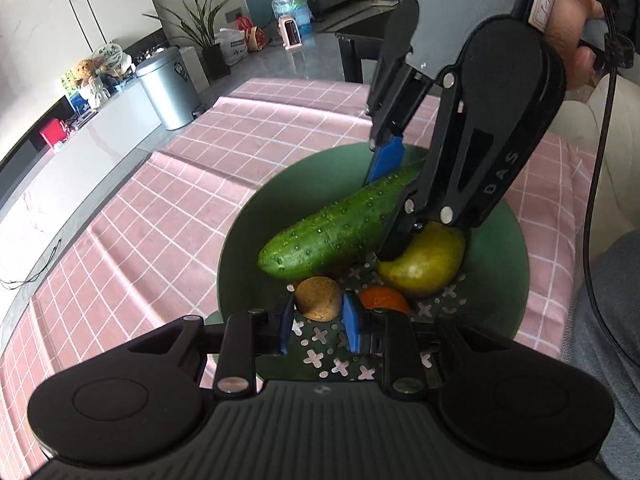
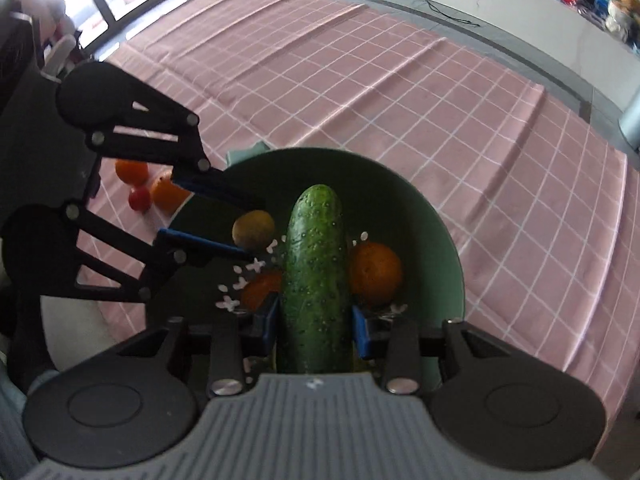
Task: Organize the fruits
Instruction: 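Carry the cucumber over the colander and lower it in with the right gripper, then open the right gripper and withdraw it from the colander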
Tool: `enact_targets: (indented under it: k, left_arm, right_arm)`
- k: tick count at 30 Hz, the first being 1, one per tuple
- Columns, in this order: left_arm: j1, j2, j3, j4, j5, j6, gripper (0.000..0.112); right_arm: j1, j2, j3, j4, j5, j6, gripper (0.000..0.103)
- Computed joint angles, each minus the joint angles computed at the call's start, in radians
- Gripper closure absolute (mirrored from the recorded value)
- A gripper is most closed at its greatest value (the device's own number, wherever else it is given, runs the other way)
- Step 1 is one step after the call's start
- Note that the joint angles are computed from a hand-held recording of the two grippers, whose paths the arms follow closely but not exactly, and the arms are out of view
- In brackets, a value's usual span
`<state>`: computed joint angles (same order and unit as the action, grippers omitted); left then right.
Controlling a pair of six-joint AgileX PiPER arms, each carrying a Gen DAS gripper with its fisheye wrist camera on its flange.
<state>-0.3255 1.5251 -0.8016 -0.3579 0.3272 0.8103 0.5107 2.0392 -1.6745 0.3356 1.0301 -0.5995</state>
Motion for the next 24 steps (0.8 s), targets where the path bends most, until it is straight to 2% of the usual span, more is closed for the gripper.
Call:
enact_targets:
  k: [4, 11, 12, 14, 16, 18, 22, 24]
  left_arm:
    - [0.003, 0.043, -0.03, 0.08, 0.005, -0.092, 0.082]
    - [-0.029, 0.095, -0.061, 0.304, 0.006, -0.324, 0.082]
    - [-0.03, 0.093, -0.059, 0.313, 0.003, -0.334, 0.081]
    - [-0.035, 0.089, -0.058, 0.346, 0.002, -0.37, 0.077]
    - [-0.041, 0.064, -0.037, 0.365, -0.019, -0.385, 0.066]
    - [-0.038, 0.023, -0.01, 0.33, -0.041, -0.349, 0.054]
    - [0.009, -0.098, 0.047, 0.118, -0.03, -0.172, 0.052]
    - [0.066, -0.174, 0.086, -0.043, -0.005, -0.035, 0.05]
  right_arm:
    - [0.027, 0.041, -0.036, -0.11, -0.017, 0.03, 0.07]
    - [0.017, 0.014, 0.002, -0.098, -0.036, 0.053, 0.069]
    - [0.017, 0.009, 0.01, -0.106, -0.045, 0.063, 0.068]
    - [0.018, -0.005, 0.025, -0.122, -0.064, 0.093, 0.059]
    - [0.011, -0.026, 0.04, -0.11, -0.073, 0.111, 0.059]
    - [0.001, -0.061, 0.065, -0.082, -0.084, 0.126, 0.058]
    - [0.006, -0.185, 0.159, -0.066, -0.156, 0.226, 0.057]
    - [0.024, -0.263, 0.226, -0.056, -0.2, 0.295, 0.057]
